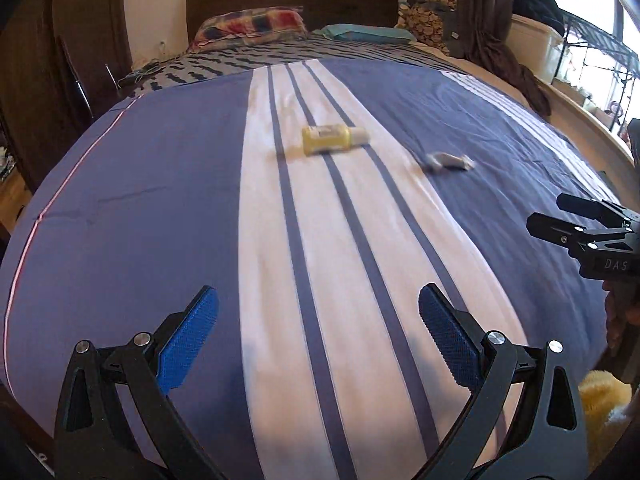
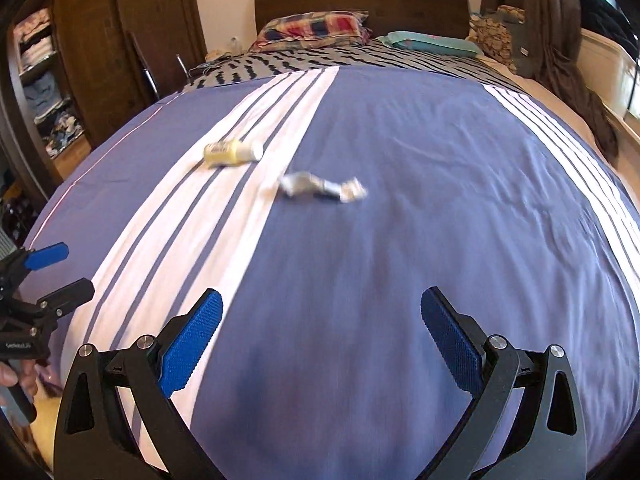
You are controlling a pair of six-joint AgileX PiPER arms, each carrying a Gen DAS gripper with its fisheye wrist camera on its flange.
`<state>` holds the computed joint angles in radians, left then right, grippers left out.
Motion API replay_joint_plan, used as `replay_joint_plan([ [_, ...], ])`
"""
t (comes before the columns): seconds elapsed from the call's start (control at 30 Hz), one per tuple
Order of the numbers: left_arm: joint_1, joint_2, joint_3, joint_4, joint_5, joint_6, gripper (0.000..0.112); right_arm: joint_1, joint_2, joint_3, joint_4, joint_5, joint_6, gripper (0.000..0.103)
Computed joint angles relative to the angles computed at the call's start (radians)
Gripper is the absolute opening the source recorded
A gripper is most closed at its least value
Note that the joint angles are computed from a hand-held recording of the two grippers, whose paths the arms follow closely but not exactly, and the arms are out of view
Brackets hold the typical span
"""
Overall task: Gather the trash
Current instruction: 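Raise both open tools back over the last items on the bed, then grasp the yellow bottle with the left tool while the right tool grasps the white strap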
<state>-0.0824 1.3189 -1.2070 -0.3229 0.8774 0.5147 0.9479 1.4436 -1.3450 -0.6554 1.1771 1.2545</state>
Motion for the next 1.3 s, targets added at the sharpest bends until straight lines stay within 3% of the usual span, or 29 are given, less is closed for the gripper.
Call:
replay_joint_plan([
  [0.2, -0.074, 0.180, -0.194, 0.094, -0.022, -0.121, 0.095, -0.195, 0.148, -0.126, 0.095, -0.121, -0.189, 0.080],
  [0.43, -0.134, 0.337, -0.354, 0.166, -0.024, -0.223, 0.095, -0.305, 0.227, -0.173, 0.163, -0.197, -0.281, 0.074],
  [0.53, -0.165, 0.412, -0.430, 0.197, -0.014, -0.266, 0.095, -0.331, 0.240, -0.182, 0.183, -0.219, -0.317, 0.053],
  [0.6, -0.177, 0.476, -0.498, 0.196, 0.005, -0.297, 0.095, -0.339, 0.234, -0.172, 0.184, -0.235, -0.319, 0.028],
  [0.67, -0.190, 0.520, -0.543, 0.203, 0.001, -0.329, 0.095, -0.363, 0.216, -0.149, 0.206, -0.281, -0.336, 0.013],
  [0.7, -0.196, 0.543, -0.571, 0.198, 0.005, -0.336, 0.095, -0.363, 0.201, -0.133, 0.198, -0.292, -0.327, 0.011],
  [1.03, -0.283, 0.762, -0.874, 0.337, 0.108, -0.465, 0.095, -0.349, 0.120, -0.081, 0.136, -0.266, -0.341, 0.008],
  [1.2, -0.284, 0.840, -0.994, 0.334, 0.177, -0.495, 0.094, -0.333, 0.088, -0.066, 0.119, -0.273, -0.340, 0.008],
  [1.27, -0.273, 0.853, -1.021, 0.293, 0.198, -0.486, 0.080, -0.327, 0.084, -0.067, 0.118, -0.269, -0.343, 0.008],
  [1.3, -0.270, 0.866, -1.049, 0.285, 0.220, -0.488, 0.079, -0.325, 0.082, -0.067, 0.119, -0.269, -0.342, 0.008],
])
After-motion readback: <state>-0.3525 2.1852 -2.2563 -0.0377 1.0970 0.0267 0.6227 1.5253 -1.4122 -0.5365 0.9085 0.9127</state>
